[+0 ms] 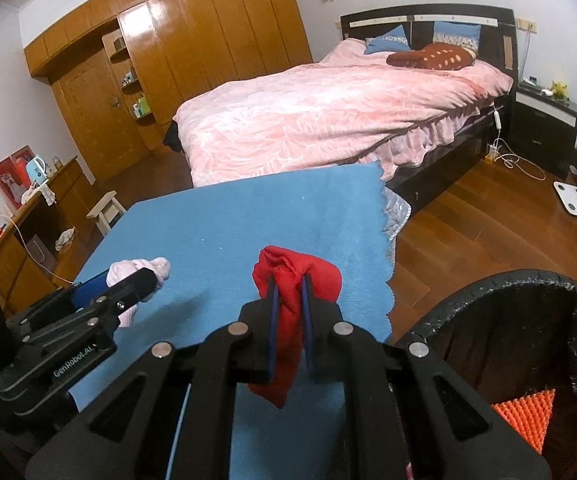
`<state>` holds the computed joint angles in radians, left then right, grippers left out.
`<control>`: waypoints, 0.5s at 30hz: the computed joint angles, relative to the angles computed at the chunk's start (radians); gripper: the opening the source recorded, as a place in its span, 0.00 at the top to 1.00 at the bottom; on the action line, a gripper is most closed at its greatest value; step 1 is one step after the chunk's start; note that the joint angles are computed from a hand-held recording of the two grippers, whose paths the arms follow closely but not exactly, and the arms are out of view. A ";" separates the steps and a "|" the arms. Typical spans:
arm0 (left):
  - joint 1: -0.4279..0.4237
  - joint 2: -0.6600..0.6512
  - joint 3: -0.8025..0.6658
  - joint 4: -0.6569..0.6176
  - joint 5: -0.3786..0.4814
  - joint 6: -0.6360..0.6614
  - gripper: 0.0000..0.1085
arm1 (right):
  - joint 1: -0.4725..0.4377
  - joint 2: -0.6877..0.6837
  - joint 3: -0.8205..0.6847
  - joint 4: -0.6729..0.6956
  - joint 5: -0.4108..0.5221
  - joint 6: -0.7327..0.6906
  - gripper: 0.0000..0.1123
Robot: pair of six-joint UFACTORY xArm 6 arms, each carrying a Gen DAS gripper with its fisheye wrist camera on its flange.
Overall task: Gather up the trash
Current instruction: 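Grasp the pink sock with the left gripper while the right gripper holds the red glove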
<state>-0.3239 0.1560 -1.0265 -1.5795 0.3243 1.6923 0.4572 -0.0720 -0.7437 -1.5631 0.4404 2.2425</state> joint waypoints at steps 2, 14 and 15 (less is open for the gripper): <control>0.002 -0.023 0.016 -0.011 0.002 0.014 0.59 | 0.016 -0.030 0.018 0.026 0.022 -0.022 0.91; 0.017 -0.184 0.131 -0.036 0.039 0.039 0.59 | 0.136 -0.250 0.142 0.131 0.168 -0.104 0.91; 0.016 -0.199 0.141 -0.038 0.042 0.040 0.59 | 0.149 -0.269 0.151 0.141 0.185 -0.111 0.91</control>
